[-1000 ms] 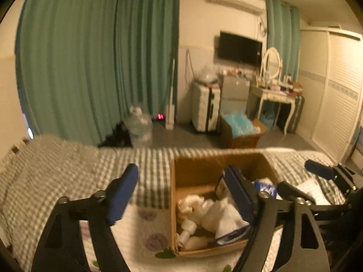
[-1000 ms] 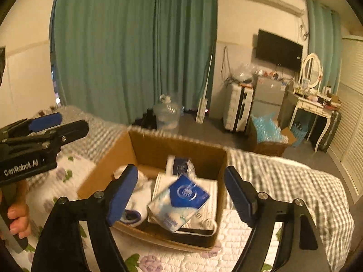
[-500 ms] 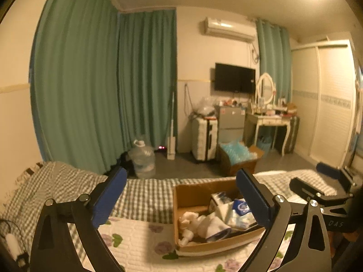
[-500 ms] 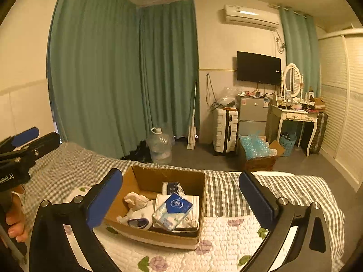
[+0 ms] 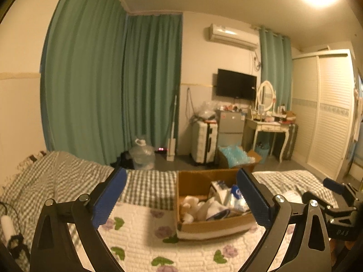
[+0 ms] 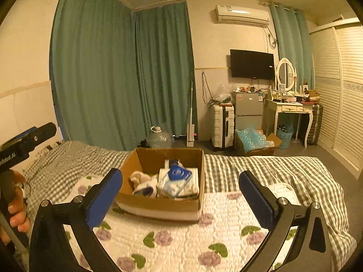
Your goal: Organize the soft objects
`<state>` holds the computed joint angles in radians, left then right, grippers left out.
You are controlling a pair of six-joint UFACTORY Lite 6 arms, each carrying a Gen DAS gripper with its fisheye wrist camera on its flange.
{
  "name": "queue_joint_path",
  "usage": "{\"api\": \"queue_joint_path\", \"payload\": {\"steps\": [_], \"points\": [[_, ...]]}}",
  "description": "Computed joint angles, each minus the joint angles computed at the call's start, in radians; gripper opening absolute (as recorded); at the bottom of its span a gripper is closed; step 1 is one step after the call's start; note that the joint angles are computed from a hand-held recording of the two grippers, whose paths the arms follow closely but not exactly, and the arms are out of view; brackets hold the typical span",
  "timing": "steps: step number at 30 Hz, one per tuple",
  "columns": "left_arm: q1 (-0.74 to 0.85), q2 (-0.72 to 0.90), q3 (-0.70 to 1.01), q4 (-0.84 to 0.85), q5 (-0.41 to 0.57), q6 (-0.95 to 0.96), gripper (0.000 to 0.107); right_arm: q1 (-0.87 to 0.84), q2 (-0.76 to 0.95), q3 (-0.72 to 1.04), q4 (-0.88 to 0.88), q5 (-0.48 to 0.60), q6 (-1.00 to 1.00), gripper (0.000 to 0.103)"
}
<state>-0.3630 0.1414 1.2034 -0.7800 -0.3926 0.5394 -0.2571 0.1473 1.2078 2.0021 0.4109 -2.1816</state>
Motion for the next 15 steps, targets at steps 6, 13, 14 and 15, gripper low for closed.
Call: {"api": "queue_joint_path", "payload": {"steps": [6,13,14,15], "points": [[0.008,-0.055,-0.121,0.079,-0.015,-0.099,0.099,0.034,-0.077,-0.159,0.215,0.002,-0.259,0.103],[0.002,-0.094,-0.197,0.098,-0.026,-0.131,0.099,0.052,-0.109,-0.217,0.299,-0.002,-0.347,0.103],[0.000,-0.102,-0.210,0.102,-0.030,-0.136,0.099,0.052,-0.109,-0.217,0.299,-0.003,-0.345,0.103],[-0.004,-0.107,-0.215,0.098,-0.032,-0.132,0.099,0.049,-0.103,-0.209,0.293,-0.004,-0.334,0.103]]}}
